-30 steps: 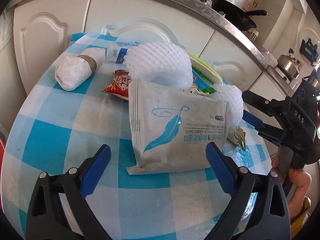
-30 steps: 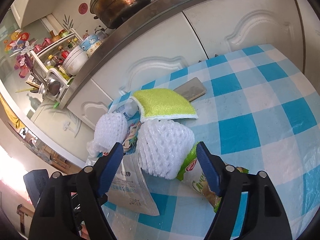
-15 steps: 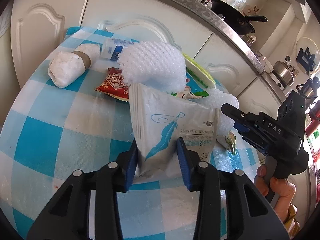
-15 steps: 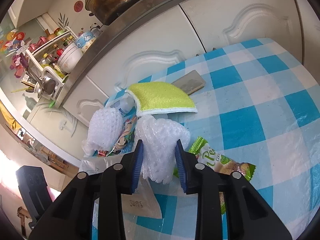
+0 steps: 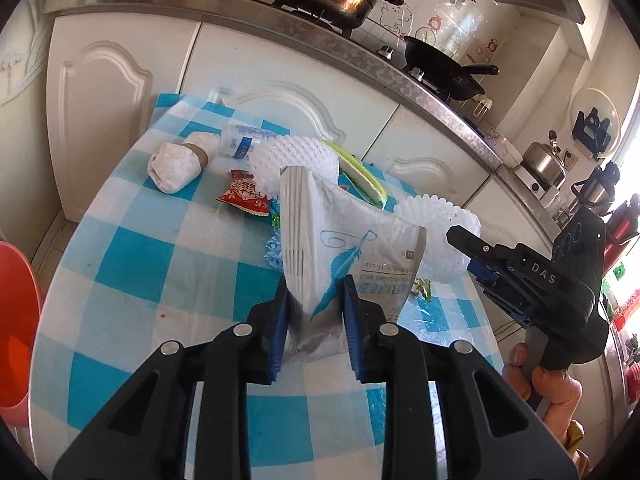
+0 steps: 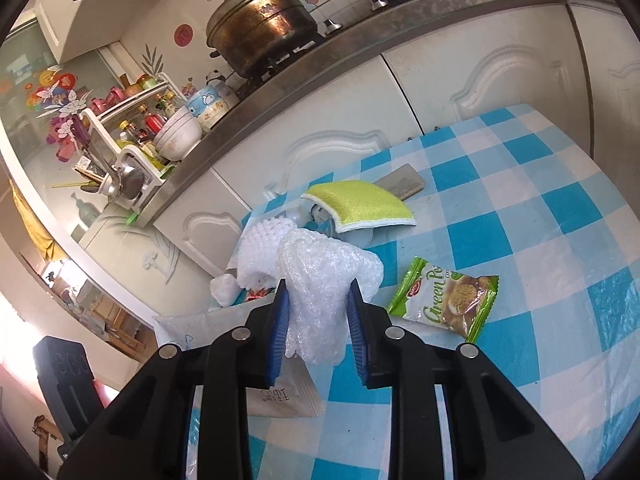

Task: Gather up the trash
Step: 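Close the left gripper on the wipes packet while the right grips the foam net and both lift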

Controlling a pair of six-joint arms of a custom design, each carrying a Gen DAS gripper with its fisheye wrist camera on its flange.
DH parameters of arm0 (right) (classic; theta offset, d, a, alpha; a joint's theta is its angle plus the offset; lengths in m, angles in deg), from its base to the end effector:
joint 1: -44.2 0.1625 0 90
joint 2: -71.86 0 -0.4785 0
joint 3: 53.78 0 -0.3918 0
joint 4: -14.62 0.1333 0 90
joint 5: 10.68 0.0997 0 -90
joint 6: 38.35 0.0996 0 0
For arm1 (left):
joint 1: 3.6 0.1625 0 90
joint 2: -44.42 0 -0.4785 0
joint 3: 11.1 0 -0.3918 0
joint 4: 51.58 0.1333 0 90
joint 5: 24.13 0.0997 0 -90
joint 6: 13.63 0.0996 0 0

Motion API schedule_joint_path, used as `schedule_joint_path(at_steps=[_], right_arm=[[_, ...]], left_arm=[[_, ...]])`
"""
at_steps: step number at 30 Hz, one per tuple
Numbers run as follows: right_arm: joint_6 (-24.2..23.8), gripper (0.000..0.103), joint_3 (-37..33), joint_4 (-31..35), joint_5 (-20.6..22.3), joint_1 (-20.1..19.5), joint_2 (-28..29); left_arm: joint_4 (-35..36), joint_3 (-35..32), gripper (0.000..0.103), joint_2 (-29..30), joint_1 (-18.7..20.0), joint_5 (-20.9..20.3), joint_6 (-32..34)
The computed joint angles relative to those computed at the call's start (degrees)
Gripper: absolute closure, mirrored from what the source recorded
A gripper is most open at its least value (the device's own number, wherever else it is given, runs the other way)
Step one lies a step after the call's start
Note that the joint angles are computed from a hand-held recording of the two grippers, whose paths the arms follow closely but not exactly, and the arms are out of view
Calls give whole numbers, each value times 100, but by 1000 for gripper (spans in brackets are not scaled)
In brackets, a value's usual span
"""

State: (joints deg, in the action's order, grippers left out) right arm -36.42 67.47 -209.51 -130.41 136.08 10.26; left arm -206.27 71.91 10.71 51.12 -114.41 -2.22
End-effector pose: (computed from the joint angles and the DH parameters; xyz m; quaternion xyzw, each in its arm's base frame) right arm 0.1014 -0.5325 0.3182 -0.1556 -0.7694 0.5914 0.1847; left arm -0.3398 -0.7103 0.0615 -0.3930 -0.9097 0.1305 0.0301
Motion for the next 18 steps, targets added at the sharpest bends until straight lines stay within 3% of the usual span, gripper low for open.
schedule_joint_path(at_steps=[9,11,18], right_arm=[[-91,74,-196,135,-32,483,162],[-144,74,-358,308,-4,598,262],[-324,74,-1209,1329,181,913,810]], left_arm=[[-430,373,79,-588,241,-14,-203],[-537,397,84,-691,321,74,-233],[-753,277,85,-924,782,395,-449]])
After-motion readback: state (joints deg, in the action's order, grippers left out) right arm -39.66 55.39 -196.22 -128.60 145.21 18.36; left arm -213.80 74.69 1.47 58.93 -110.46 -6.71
